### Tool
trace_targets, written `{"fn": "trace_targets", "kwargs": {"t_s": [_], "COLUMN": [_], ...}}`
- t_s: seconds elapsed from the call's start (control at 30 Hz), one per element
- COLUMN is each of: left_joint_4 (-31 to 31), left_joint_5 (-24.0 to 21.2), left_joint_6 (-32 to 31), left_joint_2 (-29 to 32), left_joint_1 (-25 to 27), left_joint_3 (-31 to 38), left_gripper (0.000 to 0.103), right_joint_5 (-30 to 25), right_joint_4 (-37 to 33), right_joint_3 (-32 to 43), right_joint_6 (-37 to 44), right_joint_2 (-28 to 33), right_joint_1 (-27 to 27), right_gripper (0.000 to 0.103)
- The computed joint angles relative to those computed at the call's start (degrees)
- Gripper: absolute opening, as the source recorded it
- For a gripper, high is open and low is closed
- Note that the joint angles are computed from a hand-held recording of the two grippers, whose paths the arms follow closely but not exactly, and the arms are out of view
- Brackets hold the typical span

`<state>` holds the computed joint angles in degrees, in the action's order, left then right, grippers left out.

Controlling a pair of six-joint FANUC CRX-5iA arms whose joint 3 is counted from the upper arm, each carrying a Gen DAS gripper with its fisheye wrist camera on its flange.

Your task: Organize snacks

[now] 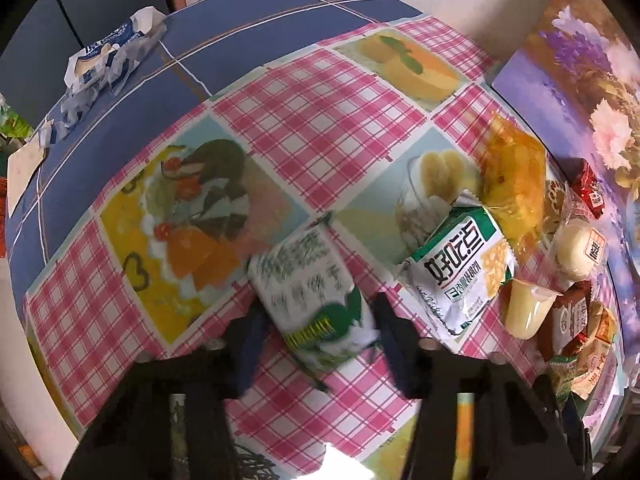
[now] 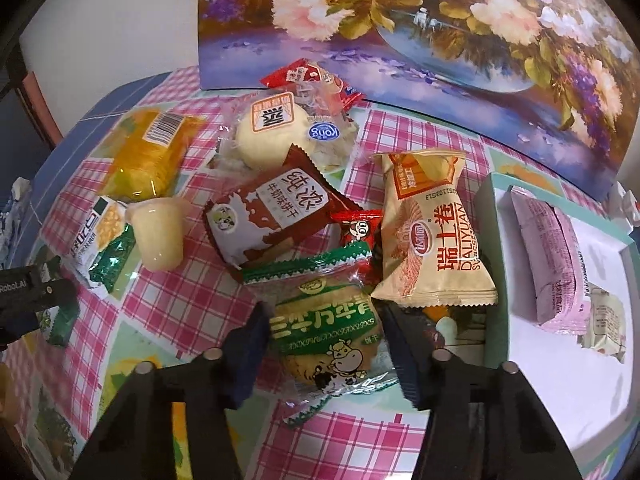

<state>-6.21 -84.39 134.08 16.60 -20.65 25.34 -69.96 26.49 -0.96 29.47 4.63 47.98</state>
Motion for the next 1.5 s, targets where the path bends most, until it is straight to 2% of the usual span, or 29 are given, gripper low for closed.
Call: {"fn": "trace_targets", "kwargs": {"t_s": [0.27,0.87,1.2,1.5], "left_joint_4": [0.02,-1.55,-1.72,-2.97], "left_joint_5": [-1.55,1.84,3.05,1.95], "left_joint_6": [1.26,1.04,-0.59,-3.13], "left_joint_2": [1.82,-2.24,-1.03,2.19], "left_joint_1": [-1.46,-4.30,-7.56,-12.00], "left_joint_3": [4.12,6.58,11.29,18.22], "left_gripper": [0.042,0.041,0.041,0.041], "right_joint_5": [1.37,2.09,-1.56,-5.62], "right_joint_4": [-1.27,0.81,4.30,6.64], "right_joint_3": [-0.57,-0.93,-2.35,-4.60], "right_joint_6": [-0.34,-4.04,-7.66,-11.62], "right_joint_2": [-1.22,-6.41,-10.85,-15.60], "right_joint_1": [-0.40,1.58,2.86,2.45], "right_gripper": [0.053,0.053,0.053,0.053]}}
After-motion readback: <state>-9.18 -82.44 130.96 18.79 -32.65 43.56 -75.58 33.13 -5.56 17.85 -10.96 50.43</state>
